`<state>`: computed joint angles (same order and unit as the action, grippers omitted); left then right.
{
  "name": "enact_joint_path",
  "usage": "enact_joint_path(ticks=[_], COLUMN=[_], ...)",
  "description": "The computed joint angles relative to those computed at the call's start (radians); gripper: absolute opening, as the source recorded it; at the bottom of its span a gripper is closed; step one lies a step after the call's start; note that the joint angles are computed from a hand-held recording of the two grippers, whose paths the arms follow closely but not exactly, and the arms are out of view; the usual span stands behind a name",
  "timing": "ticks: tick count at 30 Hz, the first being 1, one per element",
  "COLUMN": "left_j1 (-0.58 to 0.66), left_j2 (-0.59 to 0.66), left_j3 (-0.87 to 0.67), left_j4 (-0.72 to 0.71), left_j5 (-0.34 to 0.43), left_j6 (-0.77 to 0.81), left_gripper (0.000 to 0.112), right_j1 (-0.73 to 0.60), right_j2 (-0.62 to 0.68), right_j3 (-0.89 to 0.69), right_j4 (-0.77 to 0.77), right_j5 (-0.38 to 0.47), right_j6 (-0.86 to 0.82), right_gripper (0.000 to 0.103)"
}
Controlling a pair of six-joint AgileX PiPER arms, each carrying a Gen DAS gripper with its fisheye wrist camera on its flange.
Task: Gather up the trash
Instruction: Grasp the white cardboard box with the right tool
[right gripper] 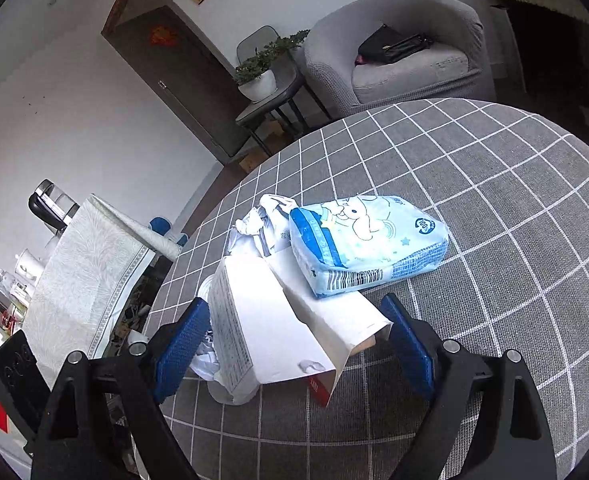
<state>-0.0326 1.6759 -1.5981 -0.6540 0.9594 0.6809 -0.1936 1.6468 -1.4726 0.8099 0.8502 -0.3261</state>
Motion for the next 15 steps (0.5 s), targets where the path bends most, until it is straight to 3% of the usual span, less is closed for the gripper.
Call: enact_joint_path(ticks=[3, 10, 15], left_j1=[0.037, 0.067, 0.095], left_j2=[-0.027, -0.061, -0.073], left_j3=[0.032, 0.060, 0.060], left_j4=[-0.049, -0.041, -0.066], left_j5=[0.009, 0.015, 0.028], left_j6=[0.010, -0.003, 0.000], left_gripper=[0.062, 0.062, 0.062], right_j1=[0.014, 0.013, 0.010], right_j2=[0.004, 0.001, -0.008], right_j3=[-0.007, -0.004, 0.008], right_j4=[-0.022, 0.008, 0.035], right_j5=[-0.011, -0.008, -0.012], right_j6=[0.012, -0.019, -0.051], right_gripper=[0.088, 0.072, 0.068])
